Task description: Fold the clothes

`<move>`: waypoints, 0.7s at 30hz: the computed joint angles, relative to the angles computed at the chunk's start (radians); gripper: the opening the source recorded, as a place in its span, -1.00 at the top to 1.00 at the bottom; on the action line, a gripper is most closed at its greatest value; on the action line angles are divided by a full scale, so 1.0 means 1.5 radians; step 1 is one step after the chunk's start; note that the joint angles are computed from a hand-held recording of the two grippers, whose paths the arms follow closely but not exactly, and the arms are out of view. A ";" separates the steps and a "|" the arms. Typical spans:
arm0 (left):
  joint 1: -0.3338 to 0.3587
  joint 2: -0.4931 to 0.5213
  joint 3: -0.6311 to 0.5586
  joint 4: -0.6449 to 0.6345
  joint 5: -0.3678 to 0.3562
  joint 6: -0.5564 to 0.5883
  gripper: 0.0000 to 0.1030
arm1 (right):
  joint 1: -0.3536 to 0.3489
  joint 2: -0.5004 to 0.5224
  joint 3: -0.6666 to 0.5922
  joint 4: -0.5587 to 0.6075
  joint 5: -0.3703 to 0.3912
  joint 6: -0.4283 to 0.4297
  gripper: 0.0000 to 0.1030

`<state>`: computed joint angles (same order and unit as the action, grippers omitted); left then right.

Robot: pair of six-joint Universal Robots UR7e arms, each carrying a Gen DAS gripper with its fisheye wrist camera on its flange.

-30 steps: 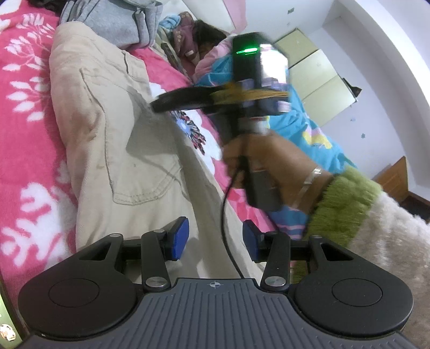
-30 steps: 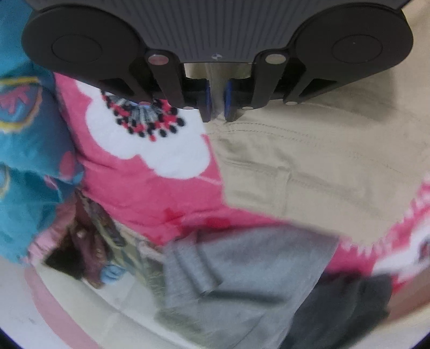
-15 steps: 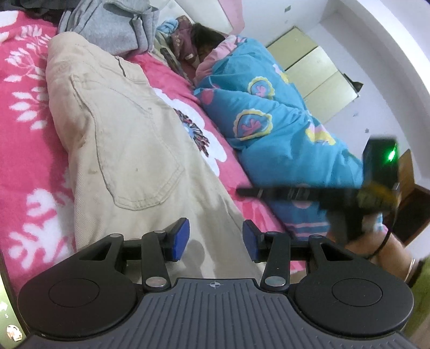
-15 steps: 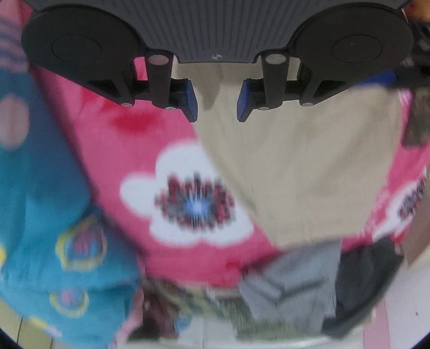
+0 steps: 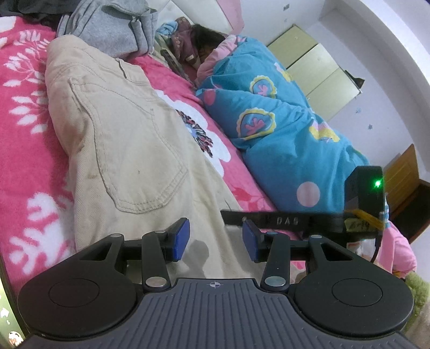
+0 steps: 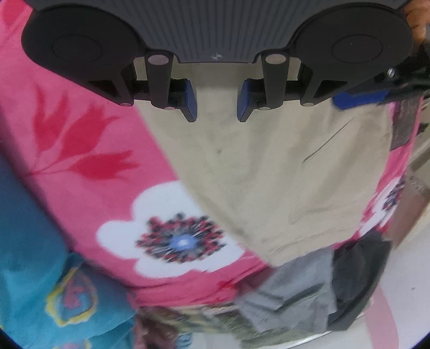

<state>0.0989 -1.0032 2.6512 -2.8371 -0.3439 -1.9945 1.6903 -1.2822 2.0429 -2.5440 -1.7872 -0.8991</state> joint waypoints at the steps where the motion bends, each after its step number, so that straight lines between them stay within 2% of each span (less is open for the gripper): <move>1: 0.001 0.000 -0.001 0.002 0.000 0.000 0.15 | 0.002 0.000 0.008 -0.013 -0.006 -0.013 0.31; 5: 0.001 -0.001 -0.007 0.025 0.000 -0.007 0.15 | 0.003 0.001 0.025 -0.051 -0.004 -0.021 0.41; 6: 0.001 -0.002 -0.008 0.032 0.000 -0.010 0.15 | 0.003 -0.001 0.032 -0.062 -0.002 -0.030 0.62; 7: 0.001 -0.003 -0.009 0.038 0.001 -0.013 0.15 | 0.006 -0.002 0.041 -0.077 -0.003 -0.041 0.76; 10: 0.000 -0.005 -0.012 0.052 0.003 -0.020 0.15 | 0.024 -0.008 0.082 -0.166 -0.021 -0.094 0.87; 14: 0.002 -0.004 -0.015 0.047 0.004 -0.011 0.15 | 0.046 -0.003 0.106 -0.285 -0.048 -0.147 0.89; 21: 0.011 -0.005 -0.022 0.050 0.014 -0.003 0.15 | 0.076 0.027 0.094 -0.380 -0.082 -0.192 0.91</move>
